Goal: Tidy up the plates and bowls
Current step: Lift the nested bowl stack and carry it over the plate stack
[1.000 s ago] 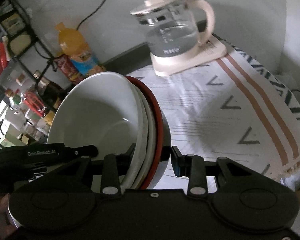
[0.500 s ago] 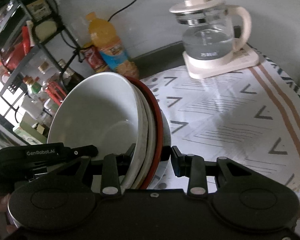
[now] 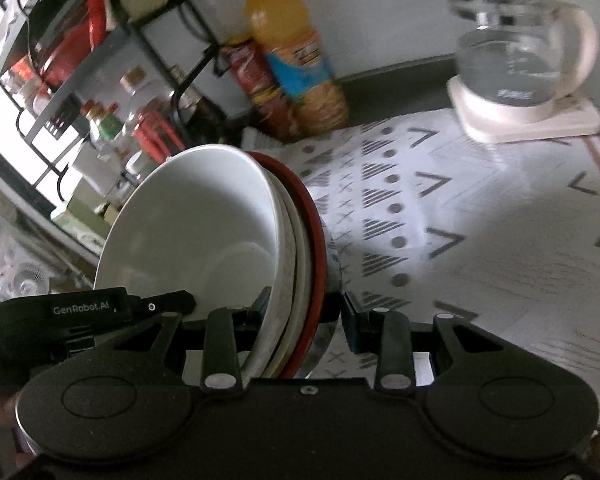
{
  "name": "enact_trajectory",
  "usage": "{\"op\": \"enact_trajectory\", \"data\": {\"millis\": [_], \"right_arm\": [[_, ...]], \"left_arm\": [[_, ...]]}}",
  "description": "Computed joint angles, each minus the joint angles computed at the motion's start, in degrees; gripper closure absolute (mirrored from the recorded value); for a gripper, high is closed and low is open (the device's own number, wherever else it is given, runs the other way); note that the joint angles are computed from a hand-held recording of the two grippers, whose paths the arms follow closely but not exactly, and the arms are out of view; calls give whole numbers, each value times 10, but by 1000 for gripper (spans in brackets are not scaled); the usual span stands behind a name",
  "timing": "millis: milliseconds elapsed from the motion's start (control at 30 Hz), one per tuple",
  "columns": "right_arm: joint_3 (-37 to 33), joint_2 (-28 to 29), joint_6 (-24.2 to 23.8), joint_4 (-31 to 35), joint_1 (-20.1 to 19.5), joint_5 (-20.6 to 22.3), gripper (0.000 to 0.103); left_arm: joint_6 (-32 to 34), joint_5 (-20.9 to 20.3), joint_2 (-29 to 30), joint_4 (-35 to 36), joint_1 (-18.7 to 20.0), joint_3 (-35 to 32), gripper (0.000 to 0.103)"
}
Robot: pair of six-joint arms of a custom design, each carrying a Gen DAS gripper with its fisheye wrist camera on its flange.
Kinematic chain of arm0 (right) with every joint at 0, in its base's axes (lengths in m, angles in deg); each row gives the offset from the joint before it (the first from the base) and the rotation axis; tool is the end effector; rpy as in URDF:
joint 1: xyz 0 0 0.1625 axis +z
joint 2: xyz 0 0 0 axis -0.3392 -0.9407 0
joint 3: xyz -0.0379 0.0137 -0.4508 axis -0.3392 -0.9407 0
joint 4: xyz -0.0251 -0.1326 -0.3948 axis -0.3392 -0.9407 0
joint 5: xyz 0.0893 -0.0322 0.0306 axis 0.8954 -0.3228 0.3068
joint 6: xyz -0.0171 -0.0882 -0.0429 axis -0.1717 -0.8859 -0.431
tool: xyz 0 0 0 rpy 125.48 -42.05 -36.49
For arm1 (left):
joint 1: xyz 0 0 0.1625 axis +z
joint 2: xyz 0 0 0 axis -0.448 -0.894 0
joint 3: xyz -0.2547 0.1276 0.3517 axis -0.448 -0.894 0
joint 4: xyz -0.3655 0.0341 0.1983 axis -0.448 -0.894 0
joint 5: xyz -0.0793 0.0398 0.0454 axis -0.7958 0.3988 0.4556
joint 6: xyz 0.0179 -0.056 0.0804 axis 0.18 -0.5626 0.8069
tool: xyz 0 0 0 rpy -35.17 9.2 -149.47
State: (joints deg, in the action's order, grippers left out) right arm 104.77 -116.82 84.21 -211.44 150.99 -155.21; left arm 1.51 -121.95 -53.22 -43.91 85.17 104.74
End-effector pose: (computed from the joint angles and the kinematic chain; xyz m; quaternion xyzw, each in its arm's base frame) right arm 0.4286 -0.3816 -0.0160 0.0795 -0.9206 0.3463 0.1619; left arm -0.0376 -0.4210 0.4115 0.0272 0.9456 -0.2716 0.1768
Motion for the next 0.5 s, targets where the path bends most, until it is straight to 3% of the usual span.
{"op": "enact_trajectory", "data": {"millis": [500], "right_arm": [[-68, 37, 16, 108, -12, 47, 69]], "left_arm": [[-9, 14, 3, 34, 65, -29, 74]]}}
